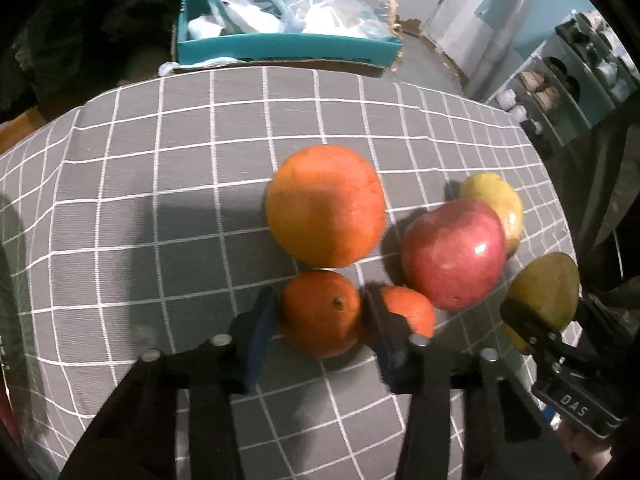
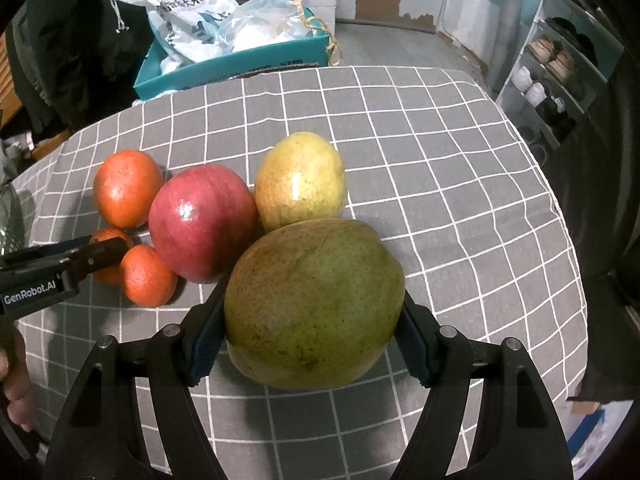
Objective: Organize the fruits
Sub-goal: 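Close the left tool on the large orange while the right tool grasps the large pear, then carry the large orange to the bowl with the left tool and release it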
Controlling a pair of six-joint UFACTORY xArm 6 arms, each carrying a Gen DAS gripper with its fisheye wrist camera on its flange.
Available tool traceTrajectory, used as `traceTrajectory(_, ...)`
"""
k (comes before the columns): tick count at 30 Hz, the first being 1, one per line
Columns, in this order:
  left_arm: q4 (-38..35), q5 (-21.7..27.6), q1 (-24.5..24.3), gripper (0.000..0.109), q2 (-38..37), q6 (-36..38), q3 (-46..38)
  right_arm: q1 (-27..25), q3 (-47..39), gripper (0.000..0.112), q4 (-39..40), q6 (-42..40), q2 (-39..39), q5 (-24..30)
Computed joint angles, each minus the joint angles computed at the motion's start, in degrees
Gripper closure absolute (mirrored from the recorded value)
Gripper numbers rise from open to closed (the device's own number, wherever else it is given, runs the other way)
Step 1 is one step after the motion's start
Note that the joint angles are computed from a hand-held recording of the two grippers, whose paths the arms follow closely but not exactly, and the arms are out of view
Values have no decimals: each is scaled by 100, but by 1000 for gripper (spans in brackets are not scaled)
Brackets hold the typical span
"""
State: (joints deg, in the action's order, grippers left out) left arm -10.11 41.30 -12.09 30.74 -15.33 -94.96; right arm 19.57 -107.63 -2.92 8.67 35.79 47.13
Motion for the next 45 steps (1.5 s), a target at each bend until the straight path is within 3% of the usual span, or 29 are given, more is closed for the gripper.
traceTrajectory(13, 846, -431, -111, 65, -624, -199, 601, 83, 171, 38, -186, -16, -251, -296)
traceTrajectory(29, 1556, -987, 125, 66, -1915, -753, 1730, 408, -63, 38, -363, -110, -480, -718)
traceTrajectory(45, 2140, -1241, 406, 66, -2907, -1225, 2406, 706, -291, 38, -250, -174, -623, -1033)
